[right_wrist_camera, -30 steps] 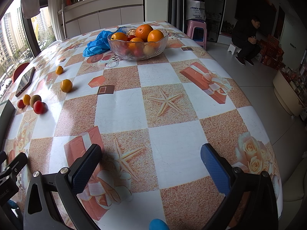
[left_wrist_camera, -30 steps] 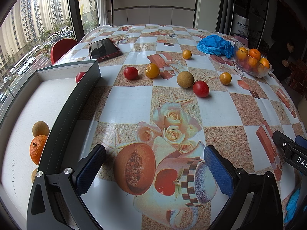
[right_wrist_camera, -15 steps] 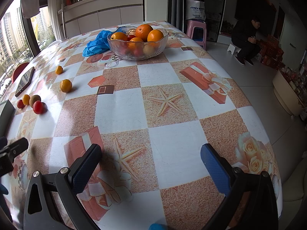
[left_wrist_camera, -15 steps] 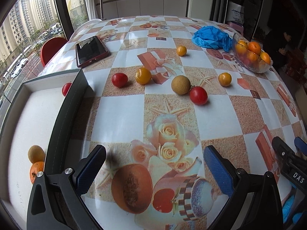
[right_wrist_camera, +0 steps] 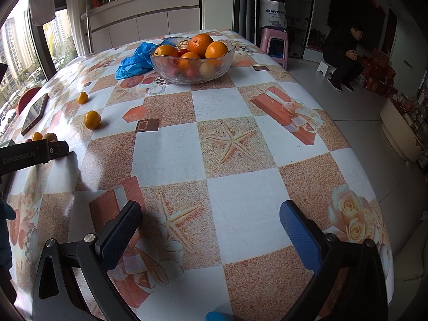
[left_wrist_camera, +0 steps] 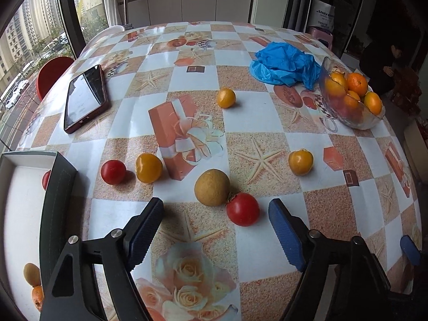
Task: Organize fruits
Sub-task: 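Grasp the yellow cherry tomato with the right gripper while the left gripper reaches toward a red tomato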
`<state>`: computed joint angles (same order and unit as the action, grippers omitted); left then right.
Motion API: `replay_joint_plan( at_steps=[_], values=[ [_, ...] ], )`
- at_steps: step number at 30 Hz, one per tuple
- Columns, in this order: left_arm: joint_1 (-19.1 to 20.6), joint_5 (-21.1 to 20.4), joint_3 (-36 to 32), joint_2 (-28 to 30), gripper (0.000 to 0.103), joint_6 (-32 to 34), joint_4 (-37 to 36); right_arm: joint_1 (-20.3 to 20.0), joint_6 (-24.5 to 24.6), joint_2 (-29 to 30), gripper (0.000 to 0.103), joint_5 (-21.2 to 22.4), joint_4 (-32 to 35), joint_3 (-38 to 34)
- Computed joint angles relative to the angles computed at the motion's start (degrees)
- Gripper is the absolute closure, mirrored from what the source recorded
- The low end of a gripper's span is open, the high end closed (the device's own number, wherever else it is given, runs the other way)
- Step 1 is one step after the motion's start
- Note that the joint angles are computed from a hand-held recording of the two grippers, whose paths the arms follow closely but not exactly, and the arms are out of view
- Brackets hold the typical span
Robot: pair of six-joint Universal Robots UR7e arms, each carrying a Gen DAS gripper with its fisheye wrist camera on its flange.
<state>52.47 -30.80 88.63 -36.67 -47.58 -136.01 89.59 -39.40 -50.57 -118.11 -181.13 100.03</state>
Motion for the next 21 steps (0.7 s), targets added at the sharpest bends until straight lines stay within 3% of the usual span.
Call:
replay_joint_plan(
  at_steps=[1, 2, 4, 6, 7, 8, 15, 21],
  values=[
    [0.0, 0.7, -0.4, 0.4, 0.026, 0.5, 0.1, 0.0, 0.0, 0.0, 0.000, 0.0, 0.0, 0.0],
    [-0.1, 0.9, 0.0, 0.6, 0.042, 2.1, -2.3, 0.0, 0.0, 0.0, 0.000, 0.0, 0.0, 0.0],
    [-0.3, 1.0, -0.2, 0.9, 0.056, 4.1, -3.6, 0.0, 0.0, 0.0, 0.000, 0.0, 0.0, 0.0],
    [-0.4, 0.7, 0.5, 0.8, 0.062, 5.4, -5.3, 0.0, 0.0, 0.0, 0.000, 0.0, 0.0, 0.0],
    [-0.5, 0.8, 1.1, 0.7, 0.075, 6.2, -6.4, 0.0, 0.0, 0.0, 0.000, 0.0, 0.0, 0.0],
    [-0.8, 1.0, 1.9, 0.4, 0.081, 6.6, -6.9, 0.0, 0.0, 0.0, 0.000, 0.0, 0.1, 0.0],
    [-2.3, 1.5, 9.5, -2.6, 0.082, 7.5, -13.4, 1.7, -1.2, 1.2, 0.000, 0.3, 7.4, -2.6],
    [-2.7, 2.0, 12.5, -3.9, 0.081, 7.5, -15.6, 4.5, -1.6, 7.0, 0.000, 0.8, 12.8, -9.7]
  ],
)
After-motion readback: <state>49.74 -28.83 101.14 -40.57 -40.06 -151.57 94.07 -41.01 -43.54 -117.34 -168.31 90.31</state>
